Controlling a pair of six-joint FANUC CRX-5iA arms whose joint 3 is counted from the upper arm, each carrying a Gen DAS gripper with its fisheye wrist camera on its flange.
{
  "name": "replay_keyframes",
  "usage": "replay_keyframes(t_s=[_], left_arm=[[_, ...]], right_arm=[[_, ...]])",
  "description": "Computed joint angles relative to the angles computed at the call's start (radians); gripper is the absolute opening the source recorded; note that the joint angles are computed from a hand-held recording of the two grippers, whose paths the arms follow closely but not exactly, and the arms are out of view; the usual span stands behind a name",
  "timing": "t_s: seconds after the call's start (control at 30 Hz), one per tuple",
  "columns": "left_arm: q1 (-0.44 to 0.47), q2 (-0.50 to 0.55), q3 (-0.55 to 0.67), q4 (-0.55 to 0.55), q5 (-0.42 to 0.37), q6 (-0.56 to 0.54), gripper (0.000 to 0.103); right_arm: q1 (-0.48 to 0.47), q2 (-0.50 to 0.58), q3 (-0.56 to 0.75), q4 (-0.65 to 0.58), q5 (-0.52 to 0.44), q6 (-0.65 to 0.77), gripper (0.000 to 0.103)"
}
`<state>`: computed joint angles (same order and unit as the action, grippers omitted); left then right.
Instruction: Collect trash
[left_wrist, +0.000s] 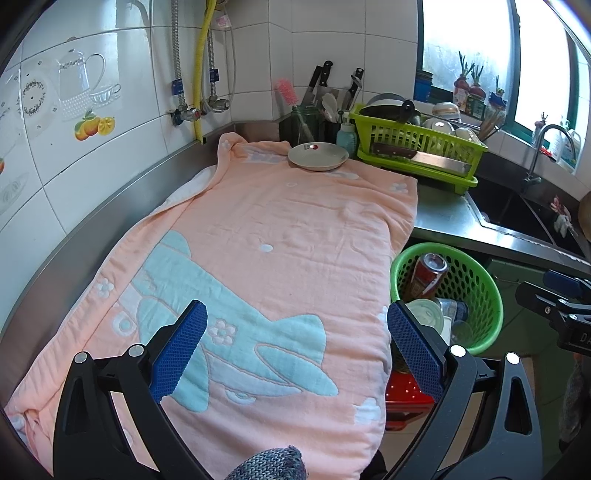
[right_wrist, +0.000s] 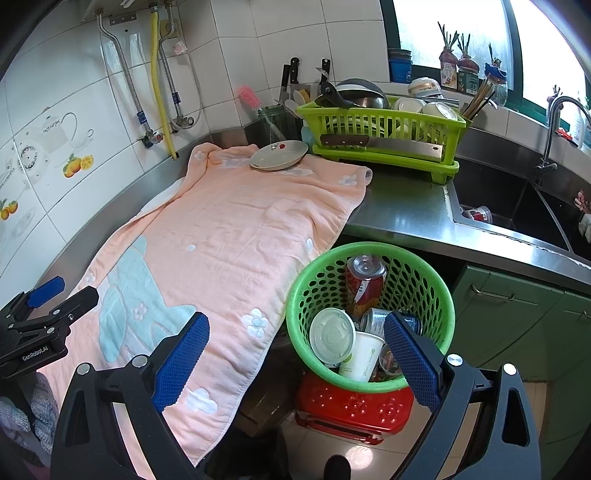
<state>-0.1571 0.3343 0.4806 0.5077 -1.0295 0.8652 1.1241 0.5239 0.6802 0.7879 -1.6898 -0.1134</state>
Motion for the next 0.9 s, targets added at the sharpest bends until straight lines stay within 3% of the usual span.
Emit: replay_keyframes(t_s=[0.9], left_arm=[[-0.003,0.007,0.004,-0.003,-0.003,-0.006,0.097]], right_arm=[[0.0,-0.02,-0.029,-0.003,0.011,-0.015,0.092]])
